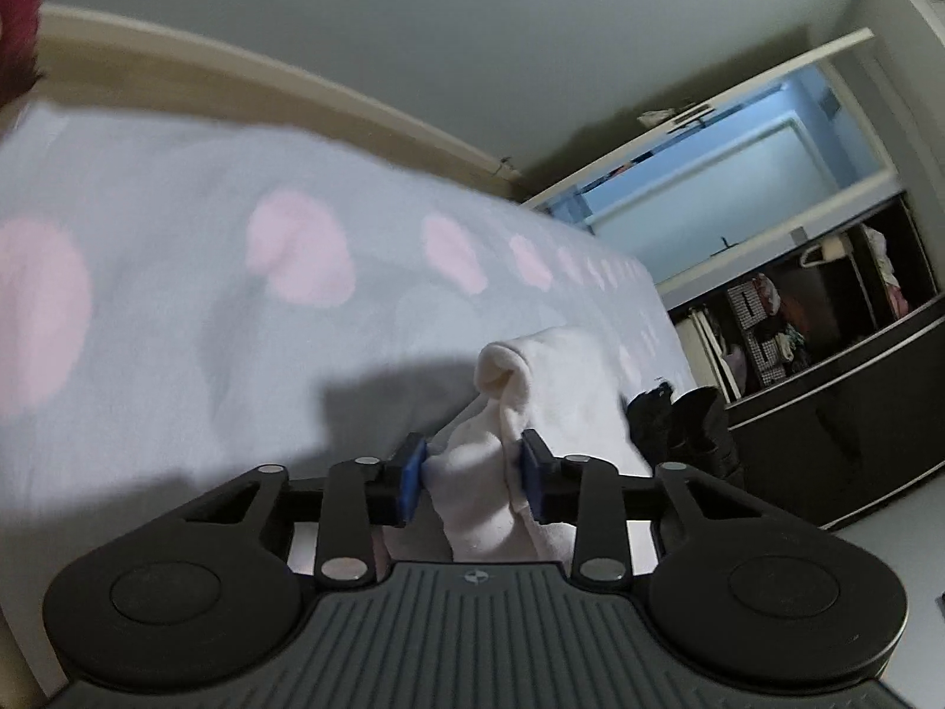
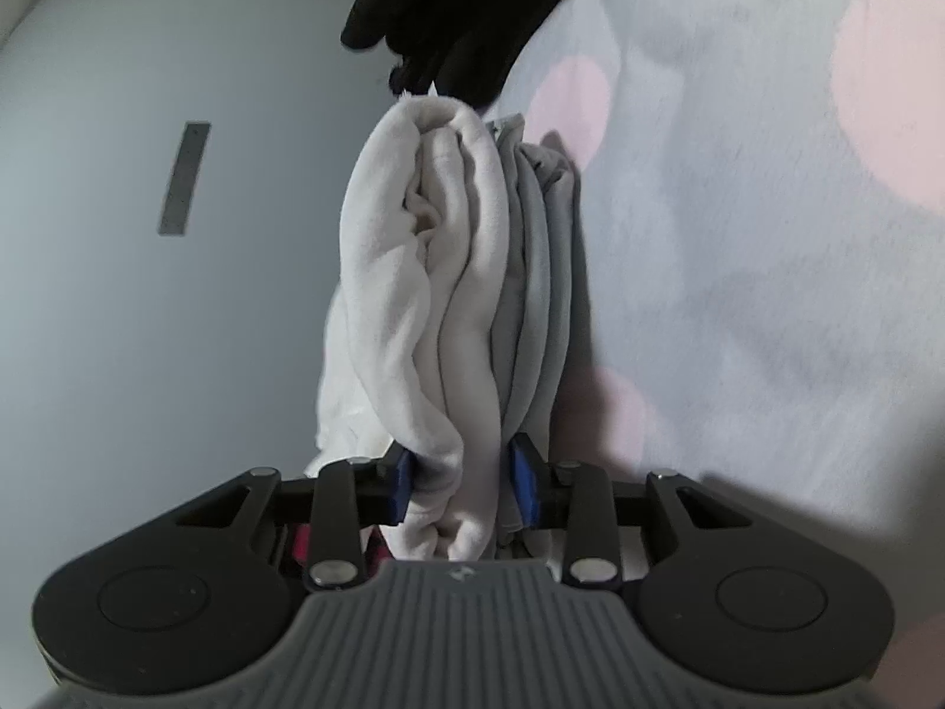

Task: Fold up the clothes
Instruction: 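Lower the folded shirt onto the bed beside the black garment with both grippers, then open both grippers and withdraw them from the placed shirt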

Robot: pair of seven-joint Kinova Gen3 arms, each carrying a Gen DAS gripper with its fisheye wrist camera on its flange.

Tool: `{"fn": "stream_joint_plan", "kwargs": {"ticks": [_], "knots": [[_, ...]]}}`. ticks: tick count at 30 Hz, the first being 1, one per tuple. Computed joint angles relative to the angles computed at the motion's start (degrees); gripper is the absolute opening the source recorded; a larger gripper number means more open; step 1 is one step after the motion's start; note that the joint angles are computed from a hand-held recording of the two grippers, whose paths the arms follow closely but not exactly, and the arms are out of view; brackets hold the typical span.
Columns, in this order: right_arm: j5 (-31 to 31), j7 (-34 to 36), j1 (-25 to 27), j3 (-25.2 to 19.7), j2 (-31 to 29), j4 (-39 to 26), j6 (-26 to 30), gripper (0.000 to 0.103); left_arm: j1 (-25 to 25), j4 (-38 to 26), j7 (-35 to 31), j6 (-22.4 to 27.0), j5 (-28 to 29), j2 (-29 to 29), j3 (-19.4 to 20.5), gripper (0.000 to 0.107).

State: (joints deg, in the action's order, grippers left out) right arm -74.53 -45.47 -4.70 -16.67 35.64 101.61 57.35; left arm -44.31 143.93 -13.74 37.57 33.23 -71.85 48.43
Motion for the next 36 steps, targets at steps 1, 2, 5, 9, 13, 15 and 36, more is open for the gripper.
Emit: {"fn": "stream_joint_plan", "kwargs": {"ticks": [1,2,5,9,13,15,36], "knots": [[-0.4,0.7,-0.2,0.0,-0.4,0.9,-1.1,0.036,-0.1,-0.1,-0.3,0.3,-0.5,0.4,-0.4,0.029],[-0.7,1.2,-0.3,0.1,-0.7,1.5,-1.9,0.036,-0.2,-0.2,-0.5,0.7,-0.9,1.0,-0.6,0.029],[0.5,2.6,-0.4,0.4,-0.5,1.1,-2.2,0.036,-0.5,-0.3,-0.3,1.6,-0.1,2.0,0.8,0.029],[4.0,0.3,-0.9,0.9,-0.9,-0.3,-2.0,0.044,-0.4,-0.8,-0.7,3.7,-0.8,1.8,1.5,0.031],[7.2,0.4,0.7,1.1,-2.1,-1.2,-0.3,0.044,-0.8,-2.8,-0.4,6.3,-2.2,2.2,-0.3,0.034],[8.3,1.8,1.8,1.1,-3.0,-1.3,0.8,0.044,-1.5,-6.1,-0.5,10.1,-5.5,2.7,-0.6,0.036],[22.8,32.5,14.2,11.7,-20.5,-0.7,13.4,0.044,-14.2,-47.1,-23.2,31.6,-10.0,17.0,12.3,0.041]]}}
